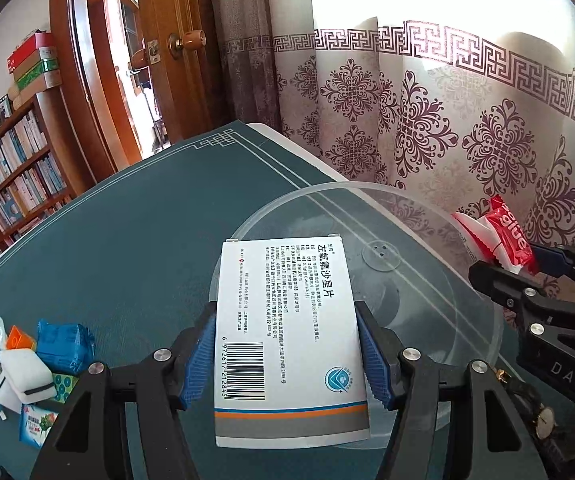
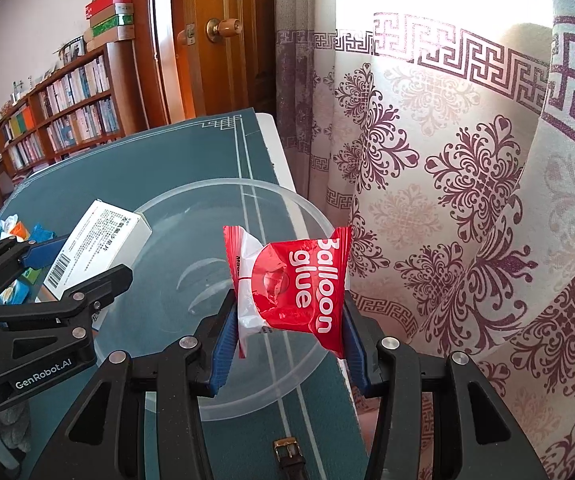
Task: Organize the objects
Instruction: 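Lower the white box into the bowl with the left gripper while the right releases the red bag there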
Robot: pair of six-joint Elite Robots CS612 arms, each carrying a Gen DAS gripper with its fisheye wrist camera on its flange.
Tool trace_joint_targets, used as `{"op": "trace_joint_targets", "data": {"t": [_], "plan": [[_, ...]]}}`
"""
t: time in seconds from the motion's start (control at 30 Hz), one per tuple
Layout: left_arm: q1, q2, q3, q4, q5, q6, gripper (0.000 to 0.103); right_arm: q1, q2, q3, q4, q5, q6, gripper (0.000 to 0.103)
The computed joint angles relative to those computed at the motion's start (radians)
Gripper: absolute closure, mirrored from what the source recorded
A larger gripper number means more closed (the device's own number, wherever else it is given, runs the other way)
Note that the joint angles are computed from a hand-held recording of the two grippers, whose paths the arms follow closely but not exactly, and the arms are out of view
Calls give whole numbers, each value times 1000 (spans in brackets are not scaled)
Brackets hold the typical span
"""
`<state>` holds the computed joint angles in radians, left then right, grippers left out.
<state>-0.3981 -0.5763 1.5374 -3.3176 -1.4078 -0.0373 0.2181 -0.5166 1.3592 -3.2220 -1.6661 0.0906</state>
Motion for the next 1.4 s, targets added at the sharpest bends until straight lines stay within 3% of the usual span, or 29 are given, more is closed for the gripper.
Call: {"op": "trace_joint_targets", "data": {"t": [0.2, 0.27, 0.33, 0.7, 0.83, 0.97, 1.4], "plan": [[5, 17, -31, 6, -3, 2, 34, 3, 11, -30, 28, -13, 0, 54], [7, 20, -34, 0, 1, -6, 16, 2, 17, -42, 38, -17, 8, 54], [10, 20, -30, -17, 7, -17, 11, 1, 21, -52, 46, -25, 17, 54], [17, -4, 15, -71, 30, -30, 7, 7, 33, -83, 76, -49, 6, 53], [16, -12, 31, -90, 53, -29, 0, 6, 35, -93, 90, -42, 21, 44], [16, -19, 46, -112, 71, -37, 0, 8, 28, -79, 76, -29, 24, 36], [24, -36, 87, -157, 95, -60, 0, 28, 1, -32, 20, -7, 17, 36]]}}
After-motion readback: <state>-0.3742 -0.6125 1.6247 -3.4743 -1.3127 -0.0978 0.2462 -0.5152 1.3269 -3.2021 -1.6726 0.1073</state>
